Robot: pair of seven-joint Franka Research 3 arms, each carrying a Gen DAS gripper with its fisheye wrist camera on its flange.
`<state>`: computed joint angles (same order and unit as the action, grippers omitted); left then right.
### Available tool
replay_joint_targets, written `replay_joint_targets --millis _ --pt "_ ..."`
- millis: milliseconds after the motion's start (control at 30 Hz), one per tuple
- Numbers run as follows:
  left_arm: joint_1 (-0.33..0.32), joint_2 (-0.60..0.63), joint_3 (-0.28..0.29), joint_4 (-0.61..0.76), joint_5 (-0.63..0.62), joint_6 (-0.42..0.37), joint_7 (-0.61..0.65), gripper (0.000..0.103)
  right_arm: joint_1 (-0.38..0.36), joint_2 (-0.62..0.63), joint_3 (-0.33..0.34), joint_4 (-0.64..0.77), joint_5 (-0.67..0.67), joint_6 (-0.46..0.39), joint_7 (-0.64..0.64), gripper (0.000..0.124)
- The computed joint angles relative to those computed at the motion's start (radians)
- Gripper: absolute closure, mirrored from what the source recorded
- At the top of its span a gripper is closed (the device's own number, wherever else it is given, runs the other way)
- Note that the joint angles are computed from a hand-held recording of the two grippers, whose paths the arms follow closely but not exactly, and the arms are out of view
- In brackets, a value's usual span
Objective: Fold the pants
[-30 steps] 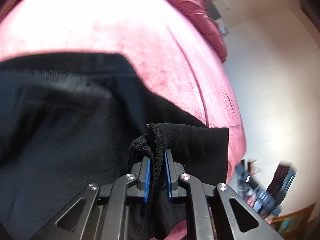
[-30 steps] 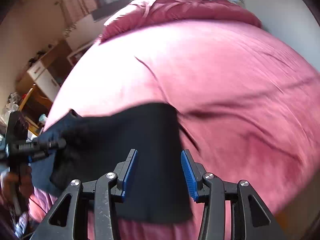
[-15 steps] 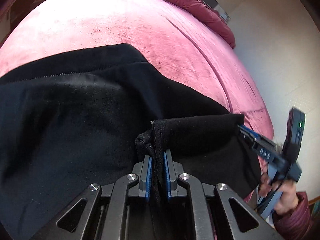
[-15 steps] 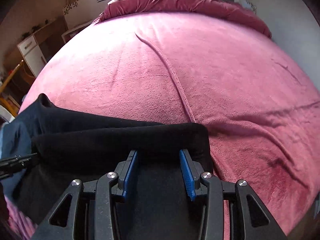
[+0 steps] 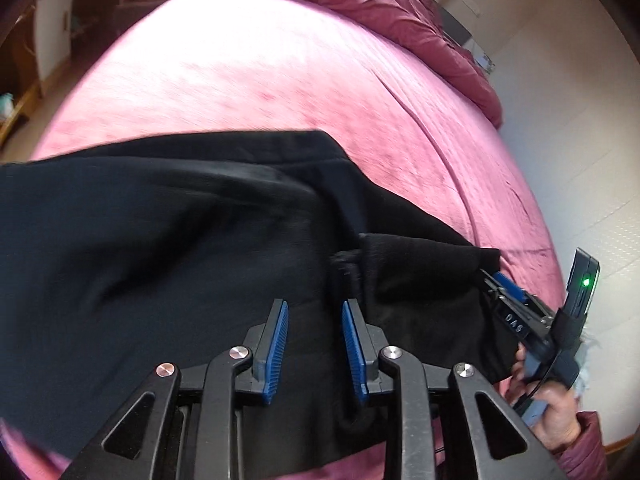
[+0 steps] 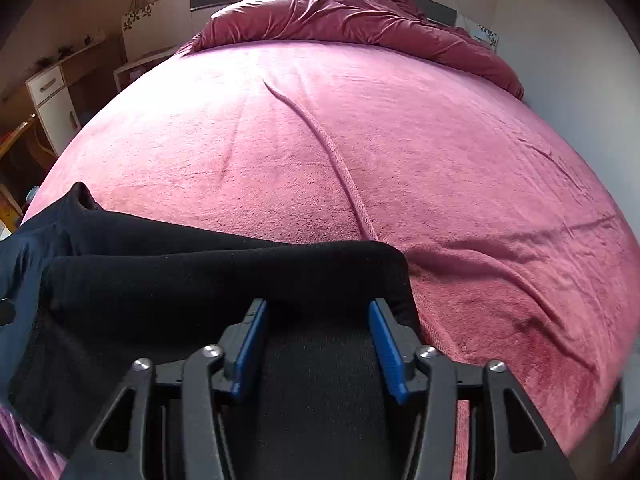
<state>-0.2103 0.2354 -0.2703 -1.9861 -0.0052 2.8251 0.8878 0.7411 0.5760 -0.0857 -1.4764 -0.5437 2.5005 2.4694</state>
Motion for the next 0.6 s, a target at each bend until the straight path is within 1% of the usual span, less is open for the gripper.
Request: replay_joint_targets --millis 33,67,200,300,367,400,433,533,600 --pt "0.004 -0.045 0.017 -0.054 0.02 0.01 -0.011 0.074 0.007 -0.005 -0.005 -0.003 -0.005 -0.005 0.013 0.063" --pt "-0.018 -0.073 0.044 -0.079 0.081 0.01 -0.069 0.074 0.015 -0.014 -0.009 -0.009 -0.014 -0.005 0.032 0.06" --pt "-0.037 -0.162 0.081 -0.162 0.244 0.0 -0.228 0.073 0.047 -0.053 -0.015 -0.043 -0.075 -0.001 0.1 0.059" --pt "-0.029 -0.212 0.078 -0.208 0.34 -0.011 -0.31 0.073 0.051 -0.069 0.004 -0.059 -0.1 0.025 0.119 0.059" --pt "-0.019 -0.238 0.073 -0.23 0.374 -0.023 -0.339 0.073 0.052 -0.073 0.018 -0.065 -0.108 0.045 0.118 0.059" --pt "-0.017 -0.252 0.069 -0.236 0.395 -0.045 -0.362 0.073 0.055 -0.078 0.025 -0.074 -0.108 0.059 0.122 0.059" --pt "-0.01 -0.231 0.066 -0.206 0.403 -0.048 -0.36 0.073 0.051 -0.081 0.038 -0.08 -0.095 0.076 0.113 0.059" --pt "-0.007 -0.247 0.06 -0.212 0.438 -0.07 -0.398 0.073 0.044 -0.078 0.076 -0.087 -0.041 0.12 0.057 0.059" --pt "-0.006 -0.251 0.057 -0.216 0.452 -0.077 -0.413 0.073 0.048 -0.073 0.086 -0.089 -0.004 0.139 0.027 0.059"
